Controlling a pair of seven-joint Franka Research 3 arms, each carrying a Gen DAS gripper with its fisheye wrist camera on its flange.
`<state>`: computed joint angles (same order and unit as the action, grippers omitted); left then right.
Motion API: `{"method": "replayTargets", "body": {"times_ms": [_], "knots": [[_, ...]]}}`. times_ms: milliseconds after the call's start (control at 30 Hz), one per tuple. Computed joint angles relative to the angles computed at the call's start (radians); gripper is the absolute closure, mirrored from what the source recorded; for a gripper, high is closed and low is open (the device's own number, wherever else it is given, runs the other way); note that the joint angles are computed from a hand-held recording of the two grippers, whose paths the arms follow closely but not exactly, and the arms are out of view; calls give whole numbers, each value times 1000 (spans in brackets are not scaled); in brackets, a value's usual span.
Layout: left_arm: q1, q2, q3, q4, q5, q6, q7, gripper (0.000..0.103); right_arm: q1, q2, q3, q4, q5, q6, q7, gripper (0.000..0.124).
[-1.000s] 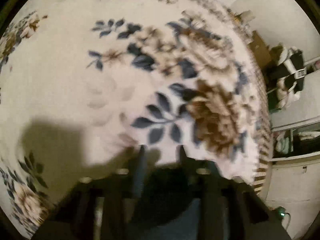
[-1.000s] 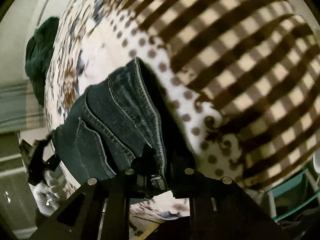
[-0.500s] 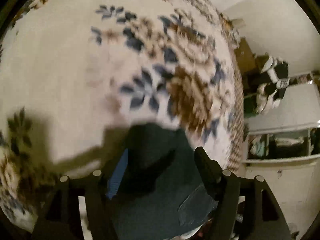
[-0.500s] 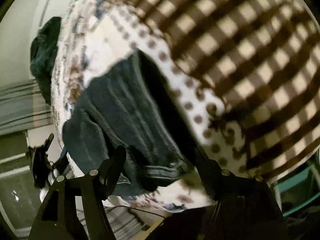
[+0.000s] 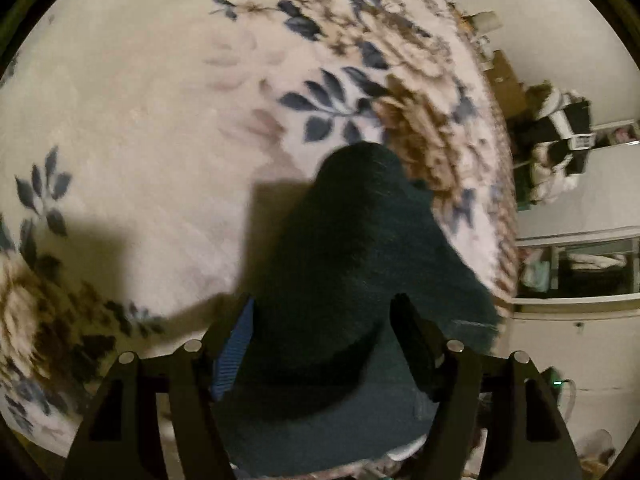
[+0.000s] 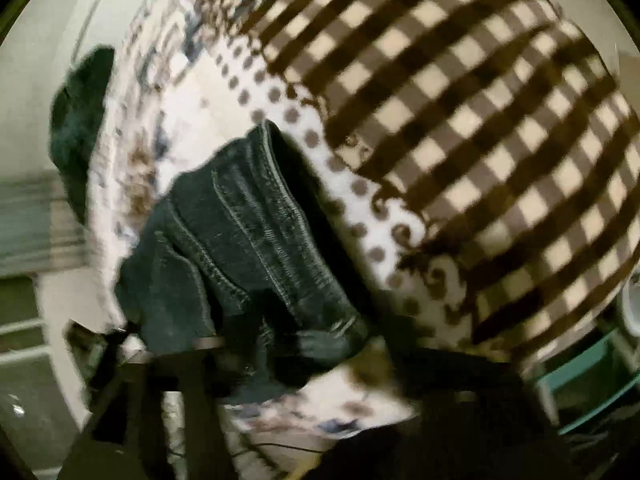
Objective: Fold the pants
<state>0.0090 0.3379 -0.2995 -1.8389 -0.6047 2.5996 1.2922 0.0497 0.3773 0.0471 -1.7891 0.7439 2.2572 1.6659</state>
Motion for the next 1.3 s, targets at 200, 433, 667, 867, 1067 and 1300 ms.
{"method": "replayTargets", "body": {"times_ms": [200, 433, 667, 867, 1067, 1300], "knots": [[14, -29, -33, -77, -143, 75, 94, 36, -33, -77, 23, -178, 255, 24, -82, 40], [27, -16, -53, -86, -244, 113, 217, 33, -15, -16, 73, -212, 592, 109, -327, 36], [46, 22, -68, -81, -330, 82, 326, 14, 13, 11, 92, -192, 771, 192, -424, 28], [13, 28, -52, -64, -292, 86, 308, 12, 34, 10, 87, -198, 820, 207, -494, 26], [11, 51, -59, -44, -244, 104, 277, 8, 43, 56, 105, -123, 849, 252, -478, 21], [27, 42, -74, -63, -265, 119, 310, 8, 67, 117, 124, -39, 852, 310, -505, 27]]}}
